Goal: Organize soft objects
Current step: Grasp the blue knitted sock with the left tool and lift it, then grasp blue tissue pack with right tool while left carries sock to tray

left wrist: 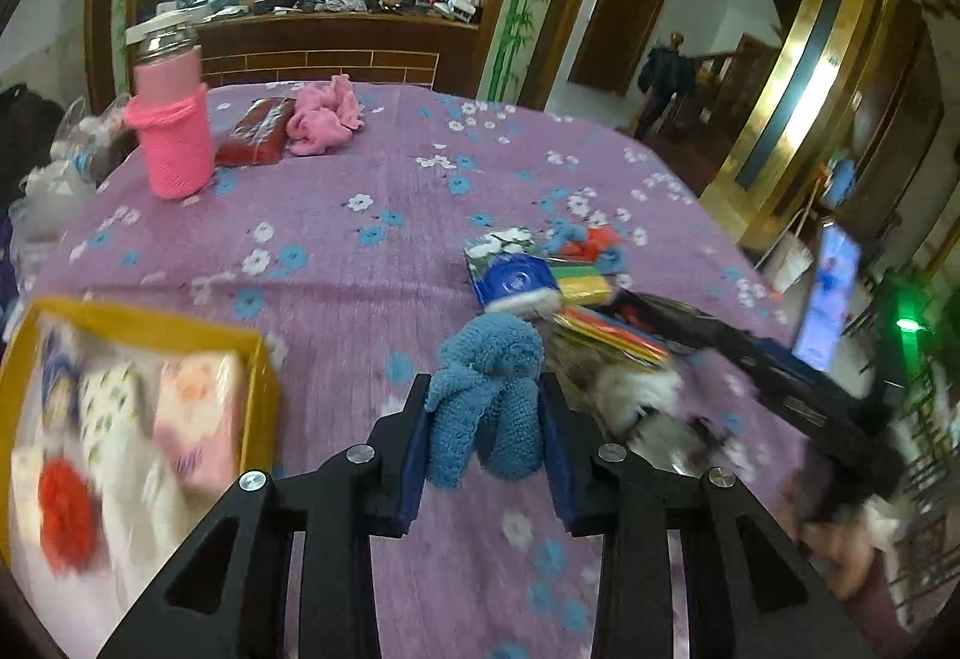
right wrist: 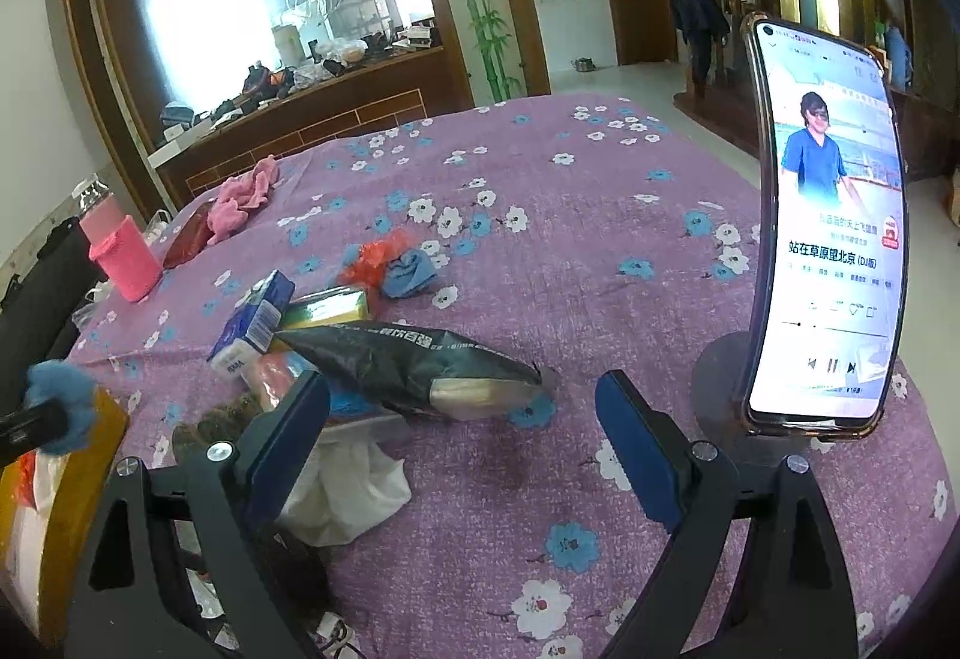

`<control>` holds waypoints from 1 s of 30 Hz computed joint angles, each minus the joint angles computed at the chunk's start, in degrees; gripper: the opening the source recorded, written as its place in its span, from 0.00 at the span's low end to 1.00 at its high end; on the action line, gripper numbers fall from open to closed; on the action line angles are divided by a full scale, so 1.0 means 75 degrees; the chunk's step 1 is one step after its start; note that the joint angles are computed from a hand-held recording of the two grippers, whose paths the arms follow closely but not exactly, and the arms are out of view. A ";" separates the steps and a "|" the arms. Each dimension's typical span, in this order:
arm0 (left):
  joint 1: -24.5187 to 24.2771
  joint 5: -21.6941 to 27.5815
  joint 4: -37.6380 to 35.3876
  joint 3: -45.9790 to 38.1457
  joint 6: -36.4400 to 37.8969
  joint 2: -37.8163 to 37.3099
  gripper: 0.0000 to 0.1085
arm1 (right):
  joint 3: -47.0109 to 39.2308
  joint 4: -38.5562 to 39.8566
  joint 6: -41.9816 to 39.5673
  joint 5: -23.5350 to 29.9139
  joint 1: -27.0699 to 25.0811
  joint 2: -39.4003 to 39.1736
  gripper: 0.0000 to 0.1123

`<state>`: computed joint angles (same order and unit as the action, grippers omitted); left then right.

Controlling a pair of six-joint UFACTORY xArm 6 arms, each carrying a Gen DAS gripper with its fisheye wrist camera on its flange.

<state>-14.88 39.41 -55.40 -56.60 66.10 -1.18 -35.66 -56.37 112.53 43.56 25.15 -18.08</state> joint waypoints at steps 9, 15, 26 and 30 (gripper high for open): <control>0.1336 0.1111 -0.0549 0.1312 0.0832 -0.1784 0.30 | 0.0130 0.0227 -0.0020 -0.0111 -0.0033 -0.0280 0.80; 0.2171 0.1917 -0.0595 0.1546 0.1262 -0.2093 0.30 | 0.0642 0.1049 -0.0461 -0.1766 -0.0918 -0.1208 0.81; 0.2970 0.2229 -0.0685 0.1098 0.1237 -0.1360 0.30 | -0.1750 0.5422 -0.5942 -0.2269 -0.1224 0.1462 0.81; 0.3183 0.2204 -0.0730 0.0755 0.1223 -0.0932 0.30 | -0.3465 0.6085 -0.7084 -0.1122 -0.1182 0.2951 0.81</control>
<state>8.99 55.94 -60.87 -50.94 75.27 -8.17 -61.65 -10.73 59.40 35.14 16.28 4.06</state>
